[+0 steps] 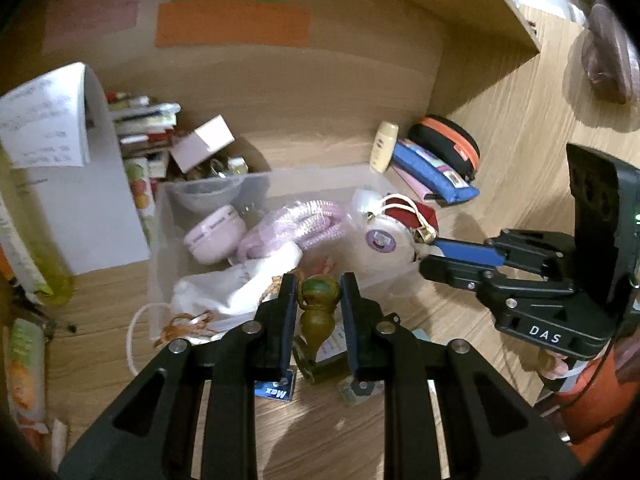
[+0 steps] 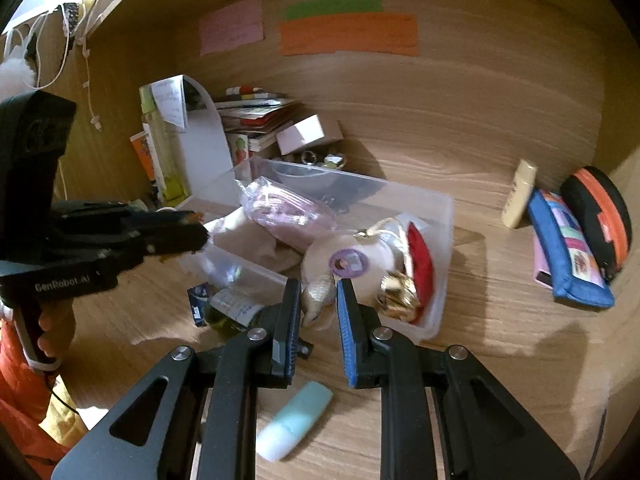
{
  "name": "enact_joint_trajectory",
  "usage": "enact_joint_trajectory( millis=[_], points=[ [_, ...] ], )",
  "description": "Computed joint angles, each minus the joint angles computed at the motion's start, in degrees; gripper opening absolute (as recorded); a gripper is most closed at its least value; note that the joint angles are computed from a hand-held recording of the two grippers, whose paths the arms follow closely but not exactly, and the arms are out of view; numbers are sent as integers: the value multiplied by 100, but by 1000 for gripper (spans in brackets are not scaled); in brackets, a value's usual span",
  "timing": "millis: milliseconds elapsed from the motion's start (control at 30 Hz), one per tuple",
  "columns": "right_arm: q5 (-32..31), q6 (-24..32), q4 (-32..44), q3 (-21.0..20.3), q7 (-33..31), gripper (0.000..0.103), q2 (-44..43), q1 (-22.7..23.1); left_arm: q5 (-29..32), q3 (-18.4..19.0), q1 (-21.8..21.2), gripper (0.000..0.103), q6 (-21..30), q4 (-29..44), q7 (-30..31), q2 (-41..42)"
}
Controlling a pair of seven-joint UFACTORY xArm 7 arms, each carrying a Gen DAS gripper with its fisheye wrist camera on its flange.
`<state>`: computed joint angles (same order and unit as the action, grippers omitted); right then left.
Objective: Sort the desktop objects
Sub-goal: 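Carry the pendant and shell over the clear box with both tools, then open the left tool to drop the pendant while the right tool drops the shell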
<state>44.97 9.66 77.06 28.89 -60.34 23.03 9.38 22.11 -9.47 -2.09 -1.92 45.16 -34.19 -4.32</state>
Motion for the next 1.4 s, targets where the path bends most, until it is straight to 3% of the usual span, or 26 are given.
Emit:
enact_joint_trajectory(
  millis=[33,233,400,500,700,900,1067,1233,1300,1400],
  points=[
    [-58,12,44,-30,34,16,35,46,-365,196,-250,21,36,19,360,34],
    [-446,188,369,-123,304,16,288,241,-1202,395,-528,21,233,294,1160,310],
    [-789,367,691,-182,561,16,540,362,-1023,515,-583,21,250,478,920,527],
    [-921,470,878,-162,636,16,687,385,-339,713,-656,21,291,570,302,628],
    [-1050,637,1154,-106,740,16,939,383,-1114,621,-581,21,232,518,971,678],
    [-1072,667,1211,-122,829,16,979,394,242,982,-795,22,297,586,-182,671],
    [-1173,633,1203,-166,918,17,959,436,3,741,-584,37,251,524,20,621],
    [-1297,697,1211,-253,1054,17,918,480,1144,933,-698,38,274,589,-934,582],
    [-1349,626,1138,-294,1121,20,863,520,1365,909,-663,38,296,596,-1125,548],
    [-1327,460,973,-215,1112,34,765,456,1729,863,-577,42,276,580,-1450,477]
  ],
)
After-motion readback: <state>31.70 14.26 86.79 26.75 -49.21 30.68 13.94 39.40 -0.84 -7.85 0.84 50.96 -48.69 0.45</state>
